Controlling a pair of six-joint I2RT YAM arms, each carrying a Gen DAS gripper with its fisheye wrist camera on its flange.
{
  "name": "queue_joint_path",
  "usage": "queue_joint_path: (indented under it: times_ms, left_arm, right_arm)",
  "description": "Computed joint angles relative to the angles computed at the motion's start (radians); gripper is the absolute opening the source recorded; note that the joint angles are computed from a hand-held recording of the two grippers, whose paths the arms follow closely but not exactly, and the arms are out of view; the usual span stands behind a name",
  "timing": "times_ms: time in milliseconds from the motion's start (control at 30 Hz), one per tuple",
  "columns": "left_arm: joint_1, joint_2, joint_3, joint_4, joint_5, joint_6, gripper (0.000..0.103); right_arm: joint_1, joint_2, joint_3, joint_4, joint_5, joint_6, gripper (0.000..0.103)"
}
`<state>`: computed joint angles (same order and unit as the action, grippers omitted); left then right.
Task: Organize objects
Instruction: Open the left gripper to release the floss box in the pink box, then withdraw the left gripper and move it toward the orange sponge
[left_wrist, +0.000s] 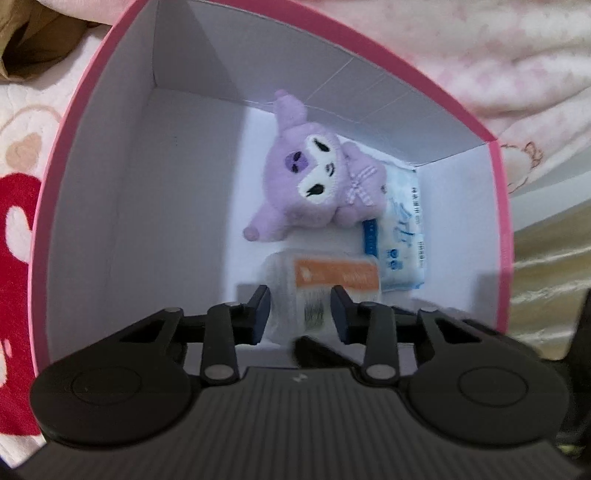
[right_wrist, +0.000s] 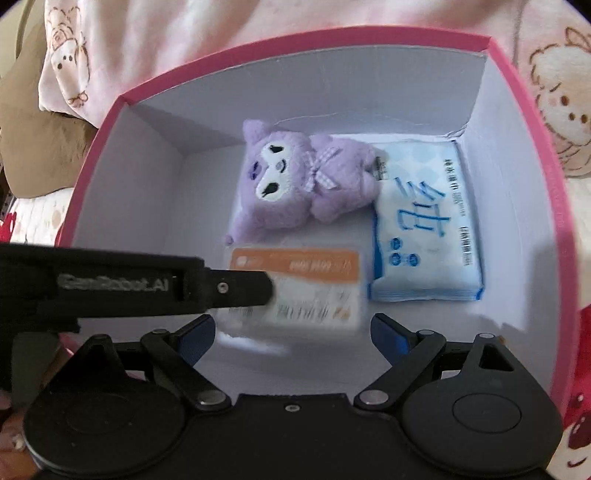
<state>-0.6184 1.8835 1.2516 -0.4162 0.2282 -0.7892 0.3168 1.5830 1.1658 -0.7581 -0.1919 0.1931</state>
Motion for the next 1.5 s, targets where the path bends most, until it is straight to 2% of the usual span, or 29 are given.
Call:
queue_joint_path:
  times_ms: [33,100,133,267,333,467,633,733,1000,1100,1300,1400,1500]
  left_arm:
    - [-0.003,0.007,0.002,-0.003,0.002,-0.002,0.034]
    - [-0.006,0.002,-0.018,0.011,0.002,-0.023,0.034]
    - [-0.010,-0.001,-0.023,0.016,-0.004,-0.027,0.034]
    - [-0.023,-0.007,-0.026,0.007,-0.019,-0.027,0.035]
    - [-0.028,-0.011,-0.019,-0.012,-0.027,-0.033,0.034]
    - [-0.083,-0.090,-0.021,-0.056,-0.183,0.040,0.041]
    - [-0.102,-0.230,-0.004,-0.200,-0.197,0.138,0.046]
    - [-0.137,-0.345,-0.008,-0.263,-0.243,0.196,0.055]
    - [-0.223,-0.549,0.115,-0.577,-0.329,0.253,0.062]
    - [-0.272,-0.605,0.141,-0.670,-0.369,0.248,0.065]
    - [-0.362,-0.720,0.136,-0.775,-0.373,0.225,0.068]
    - [-0.442,-0.764,0.127,-0.805,-0.420,0.192,0.071]
    - [-0.521,-0.802,0.095,-0.803,-0.462,0.146,0.078]
  right_arm:
    - [-0.004,-0.013,-0.010,0.004,0.009,-0.013,0.093]
    - [-0.013,-0.031,-0.027,0.012,0.004,-0.039,0.085]
    - [-0.016,-0.040,-0.035,0.009,0.009,-0.048,0.073]
    - [-0.022,-0.089,-0.078,0.025,0.024,-0.045,0.065]
    - [-0.020,-0.118,-0.084,0.026,0.031,-0.035,0.065]
    - [-0.013,-0.212,-0.108,0.020,0.059,-0.044,0.065]
    - [0.037,-0.364,-0.091,-0.068,0.082,-0.039,0.065]
    - [0.079,-0.447,-0.071,-0.131,0.101,-0.014,0.066]
    - [0.254,-0.621,0.022,-0.326,0.231,0.069,0.071]
    - [0.368,-0.674,0.051,-0.388,0.319,0.126,0.072]
    - [0.639,-0.729,0.110,-0.510,0.534,0.348,0.072]
    - [0.837,-0.742,0.124,-0.578,0.670,0.492,0.072]
    - [1.015,-0.737,0.116,-0.631,0.779,0.625,0.072]
